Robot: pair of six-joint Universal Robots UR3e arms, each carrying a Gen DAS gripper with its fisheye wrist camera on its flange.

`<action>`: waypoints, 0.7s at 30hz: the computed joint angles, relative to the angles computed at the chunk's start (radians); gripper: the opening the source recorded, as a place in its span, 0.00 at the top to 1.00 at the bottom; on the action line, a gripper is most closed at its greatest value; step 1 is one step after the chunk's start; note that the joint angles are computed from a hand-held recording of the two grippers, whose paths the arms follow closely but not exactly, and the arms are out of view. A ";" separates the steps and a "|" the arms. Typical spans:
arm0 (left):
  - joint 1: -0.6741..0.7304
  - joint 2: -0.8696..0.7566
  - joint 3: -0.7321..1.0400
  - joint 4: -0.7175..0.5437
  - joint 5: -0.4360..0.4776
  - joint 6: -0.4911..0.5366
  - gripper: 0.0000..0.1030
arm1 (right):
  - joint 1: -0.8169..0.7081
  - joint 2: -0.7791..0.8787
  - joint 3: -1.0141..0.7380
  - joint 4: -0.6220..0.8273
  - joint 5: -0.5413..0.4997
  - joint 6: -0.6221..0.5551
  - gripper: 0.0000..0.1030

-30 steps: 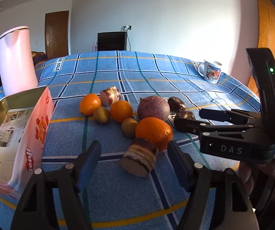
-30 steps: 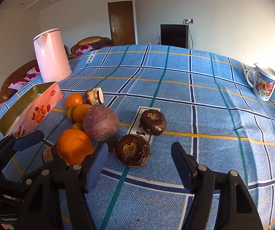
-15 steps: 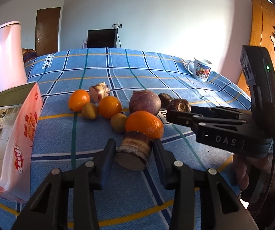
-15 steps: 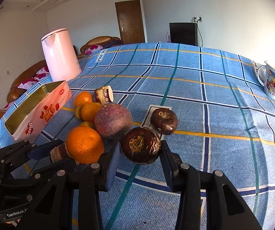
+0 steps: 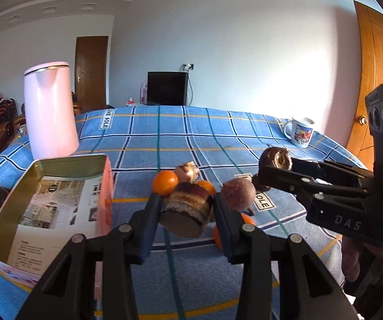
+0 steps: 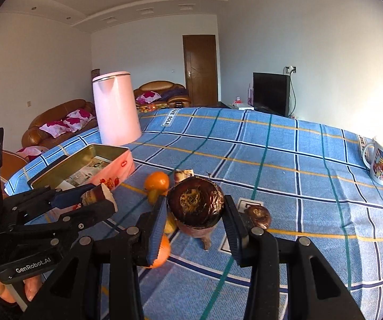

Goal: Organize fruits
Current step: 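Carry the cake roll into the tin with the left tool while the right tool drops the brown fruit in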

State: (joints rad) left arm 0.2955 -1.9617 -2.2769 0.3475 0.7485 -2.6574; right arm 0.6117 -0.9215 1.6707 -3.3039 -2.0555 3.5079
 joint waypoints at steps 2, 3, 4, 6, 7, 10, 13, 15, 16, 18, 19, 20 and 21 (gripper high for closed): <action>0.027 -0.009 0.023 -0.015 -0.010 -0.015 0.59 | 0.008 0.033 -0.069 0.023 0.007 -0.025 0.58; 0.040 -0.018 0.035 -0.014 -0.013 -0.019 0.59 | 0.013 0.051 -0.107 0.037 0.013 -0.034 0.58; 0.049 -0.024 0.048 -0.011 -0.008 -0.030 0.59 | 0.019 0.069 -0.147 0.058 0.019 -0.042 0.58; 0.078 -0.035 0.070 -0.012 -0.009 -0.046 0.59 | 0.028 0.107 -0.232 0.107 0.038 -0.063 0.58; 0.089 -0.041 0.086 -0.015 -0.007 -0.057 0.59 | 0.029 0.126 -0.275 0.128 0.053 -0.073 0.58; 0.121 -0.059 0.120 -0.006 0.008 -0.085 0.59 | 0.042 0.186 -0.412 0.203 0.088 -0.085 0.58; 0.145 -0.078 0.153 -0.009 0.025 -0.102 0.59 | 0.061 0.258 -0.560 0.275 0.087 -0.118 0.58; 0.159 -0.093 0.174 -0.020 0.031 -0.109 0.59 | 0.066 0.303 -0.653 0.327 0.109 -0.126 0.58; 0.164 -0.102 0.185 -0.024 0.034 -0.113 0.59 | 0.067 0.328 -0.703 0.355 0.120 -0.128 0.58; 0.172 -0.114 0.204 -0.034 0.041 -0.117 0.59 | 0.073 0.382 -0.813 0.415 0.128 -0.142 0.58; 0.177 -0.120 0.212 -0.037 0.044 -0.118 0.59 | 0.077 0.412 -0.874 0.447 0.130 -0.151 0.58; 0.179 -0.129 0.226 -0.042 0.050 -0.124 0.59 | 0.079 0.442 -0.939 0.482 0.138 -0.160 0.58; 0.178 -0.138 0.246 -0.054 0.056 -0.131 0.59 | 0.081 0.473 -1.006 0.520 0.146 -0.166 0.58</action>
State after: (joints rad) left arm 0.4735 -2.0994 -2.0313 0.2932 0.8045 -2.7887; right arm 0.6922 -0.4487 0.6651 -2.7837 -1.9096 3.3419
